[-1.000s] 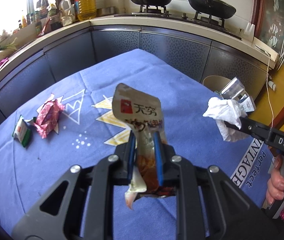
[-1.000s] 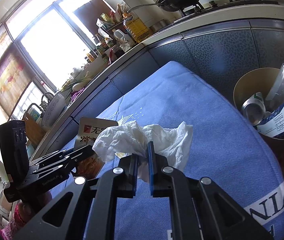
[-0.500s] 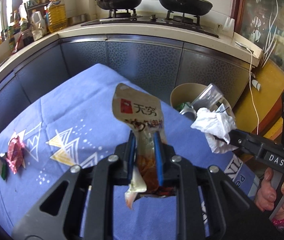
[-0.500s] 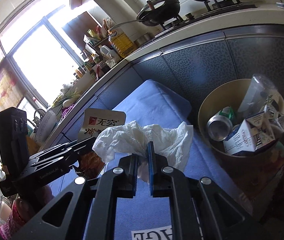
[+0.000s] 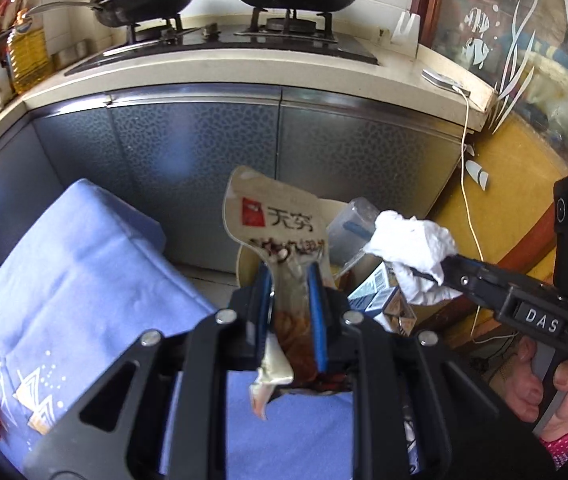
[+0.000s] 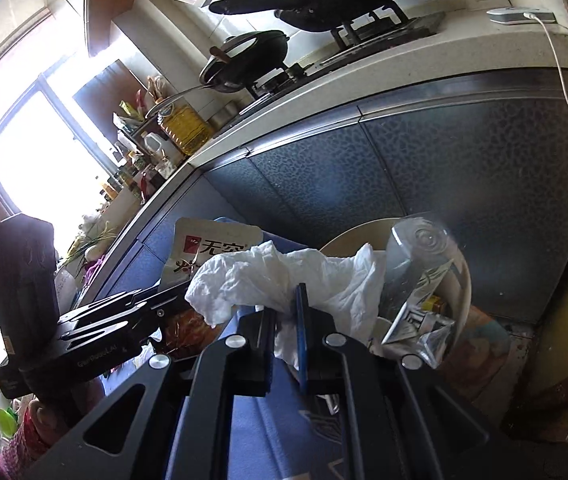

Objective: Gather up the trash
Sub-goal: 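Carry the pouch and tissue to the beige bin and release them inside, then grasp the green-white snack packet with the left tool while the right tool grasps the pink wrapper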

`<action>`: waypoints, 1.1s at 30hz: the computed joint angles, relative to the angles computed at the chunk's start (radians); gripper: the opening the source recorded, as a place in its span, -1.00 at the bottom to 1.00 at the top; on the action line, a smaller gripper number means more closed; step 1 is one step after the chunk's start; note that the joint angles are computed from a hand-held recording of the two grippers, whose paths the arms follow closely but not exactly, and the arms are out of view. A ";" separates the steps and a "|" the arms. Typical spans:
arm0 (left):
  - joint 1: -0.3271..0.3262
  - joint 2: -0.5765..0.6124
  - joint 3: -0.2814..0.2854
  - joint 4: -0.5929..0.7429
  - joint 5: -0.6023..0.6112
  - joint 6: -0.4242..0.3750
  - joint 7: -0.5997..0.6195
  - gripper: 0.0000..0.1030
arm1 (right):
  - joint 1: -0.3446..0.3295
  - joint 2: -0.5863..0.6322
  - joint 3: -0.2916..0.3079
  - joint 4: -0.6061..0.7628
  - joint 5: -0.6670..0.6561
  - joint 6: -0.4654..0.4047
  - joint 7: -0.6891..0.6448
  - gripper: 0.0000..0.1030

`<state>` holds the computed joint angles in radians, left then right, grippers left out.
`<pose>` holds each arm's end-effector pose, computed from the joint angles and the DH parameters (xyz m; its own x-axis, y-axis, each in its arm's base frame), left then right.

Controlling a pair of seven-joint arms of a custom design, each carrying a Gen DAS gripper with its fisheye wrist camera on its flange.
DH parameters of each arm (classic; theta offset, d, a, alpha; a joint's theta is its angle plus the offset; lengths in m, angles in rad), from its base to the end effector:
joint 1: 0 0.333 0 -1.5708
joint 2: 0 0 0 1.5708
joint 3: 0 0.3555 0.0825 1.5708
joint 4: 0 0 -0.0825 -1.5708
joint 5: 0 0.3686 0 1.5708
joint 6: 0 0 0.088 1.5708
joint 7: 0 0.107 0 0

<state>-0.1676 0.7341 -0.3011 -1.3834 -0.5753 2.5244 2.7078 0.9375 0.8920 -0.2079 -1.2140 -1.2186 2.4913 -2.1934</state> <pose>0.7242 -0.2868 0.3716 -0.8911 -0.4476 0.0747 -0.3813 0.6494 -0.6580 0.5581 0.5841 0.3140 -0.3489 -0.7292 -0.5887 -0.3319 0.6836 -0.6500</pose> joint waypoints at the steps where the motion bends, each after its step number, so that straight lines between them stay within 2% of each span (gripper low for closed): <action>1: -0.019 0.019 0.010 0.031 0.018 -0.021 -0.024 -0.66 | -0.008 -0.009 0.000 -0.019 -0.002 0.017 0.007 -0.82; 6: -0.078 0.110 0.036 0.172 0.096 -0.132 -0.117 -0.66 | -0.051 -0.032 0.023 -0.072 0.021 0.055 -0.016 -0.82; 10: -0.106 0.151 0.046 0.223 0.147 -0.162 -0.143 -0.65 | -0.084 -0.028 0.045 -0.079 0.075 0.086 -0.069 -0.80; 12: -0.116 0.168 0.054 0.249 0.171 -0.190 -0.165 -0.37 | -0.084 -0.023 0.040 -0.081 0.088 0.097 -0.068 -0.79; 13: -0.117 0.170 0.054 0.248 0.175 -0.184 -0.169 -0.04 | -0.084 -0.021 0.039 -0.083 0.096 0.096 -0.074 -0.76; 14: -0.112 0.168 0.048 0.238 0.172 -0.170 -0.160 0.09 | -0.083 -0.019 0.040 -0.082 0.107 0.091 -0.082 -0.74; 18: -0.107 0.172 0.040 0.233 0.172 -0.163 -0.153 0.09 | -0.070 -0.007 0.034 -0.066 0.135 0.051 -0.104 -0.54; 20: -0.102 0.175 0.037 0.238 0.167 -0.163 -0.157 0.09 | -0.063 -0.004 0.031 -0.059 0.142 0.031 -0.112 -0.25; 22: -0.095 0.177 0.035 0.244 0.160 -0.164 -0.164 0.09 | -0.059 0.000 0.027 -0.051 0.142 0.023 -0.118 -0.14; 29: -0.075 0.166 0.032 0.232 0.145 -0.152 -0.169 0.09 | -0.036 -0.007 0.001 -0.053 0.102 0.018 -0.069 -0.13; 33: -0.059 0.145 0.027 0.201 0.132 -0.135 -0.153 0.09 | -0.031 -0.010 0.007 -0.046 0.089 0.000 -0.047 -0.13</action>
